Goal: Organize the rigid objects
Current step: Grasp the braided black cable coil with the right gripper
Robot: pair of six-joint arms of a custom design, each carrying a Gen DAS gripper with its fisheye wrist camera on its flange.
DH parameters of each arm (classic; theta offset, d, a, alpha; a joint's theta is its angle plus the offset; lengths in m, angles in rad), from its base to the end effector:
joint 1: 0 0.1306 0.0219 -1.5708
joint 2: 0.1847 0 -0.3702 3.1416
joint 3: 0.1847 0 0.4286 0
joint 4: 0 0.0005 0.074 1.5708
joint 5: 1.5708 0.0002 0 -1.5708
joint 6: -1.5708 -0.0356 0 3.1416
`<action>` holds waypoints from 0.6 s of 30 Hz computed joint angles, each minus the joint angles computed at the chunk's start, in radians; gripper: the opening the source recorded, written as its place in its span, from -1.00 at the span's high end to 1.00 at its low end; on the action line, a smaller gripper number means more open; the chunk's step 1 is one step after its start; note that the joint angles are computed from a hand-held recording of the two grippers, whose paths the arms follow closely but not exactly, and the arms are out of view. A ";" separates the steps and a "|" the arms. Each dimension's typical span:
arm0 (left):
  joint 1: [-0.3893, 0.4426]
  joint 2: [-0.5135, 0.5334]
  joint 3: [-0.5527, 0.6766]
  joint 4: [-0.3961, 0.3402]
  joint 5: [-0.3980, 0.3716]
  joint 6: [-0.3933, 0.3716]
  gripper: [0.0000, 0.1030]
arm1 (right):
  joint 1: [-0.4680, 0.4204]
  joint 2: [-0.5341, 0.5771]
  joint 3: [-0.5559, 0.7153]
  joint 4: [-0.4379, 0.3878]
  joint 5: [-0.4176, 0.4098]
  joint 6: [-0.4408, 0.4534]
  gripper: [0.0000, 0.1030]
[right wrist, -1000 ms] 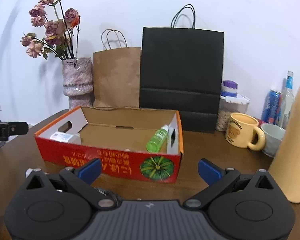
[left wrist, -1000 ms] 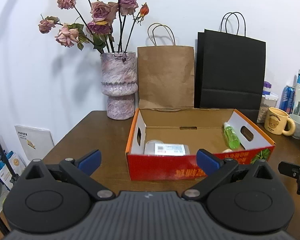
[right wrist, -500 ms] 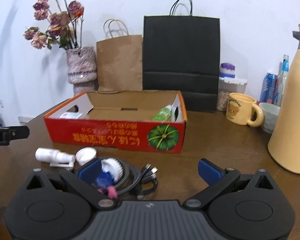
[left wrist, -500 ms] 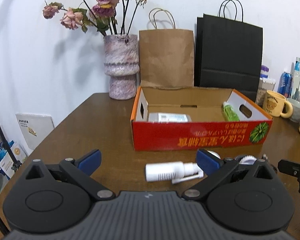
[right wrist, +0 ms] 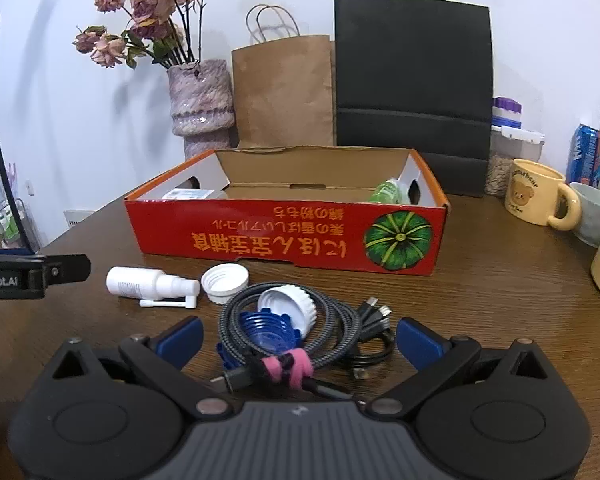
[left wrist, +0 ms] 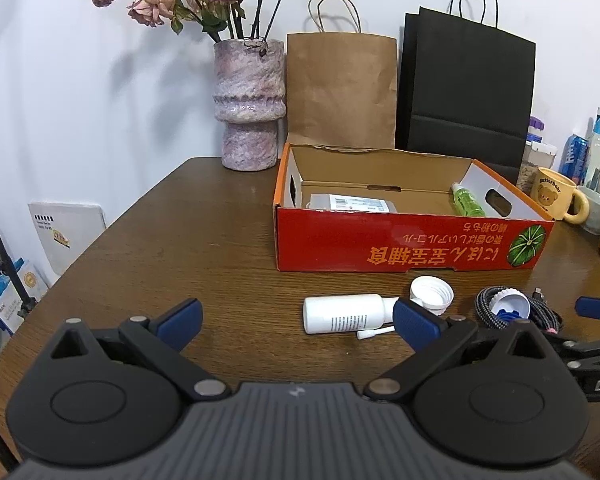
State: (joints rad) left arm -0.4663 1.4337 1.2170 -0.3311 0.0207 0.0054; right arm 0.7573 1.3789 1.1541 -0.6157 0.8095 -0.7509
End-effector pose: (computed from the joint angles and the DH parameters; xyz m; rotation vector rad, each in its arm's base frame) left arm 0.4921 -0.2491 0.3510 0.4993 2.0740 -0.3013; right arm 0.3833 0.3262 0.3317 0.3347 2.0856 -0.1053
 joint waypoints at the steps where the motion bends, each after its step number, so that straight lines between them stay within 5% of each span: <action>1: 0.002 -0.001 -0.001 0.002 0.003 0.001 -1.00 | -0.001 0.009 0.008 -0.004 -0.002 0.000 -1.00; 9: 0.005 -0.003 -0.005 0.003 0.008 0.000 -1.00 | -0.034 0.062 0.054 -0.046 -0.035 -0.051 -1.00; 18: 0.008 -0.004 -0.009 0.006 0.014 -0.003 -1.00 | -0.039 0.077 0.060 -0.032 -0.054 -0.065 -0.71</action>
State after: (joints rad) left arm -0.4587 1.4297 1.2082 -0.3256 0.0350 0.0025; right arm 0.7182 1.4558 1.2145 -0.6472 0.7555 -0.8162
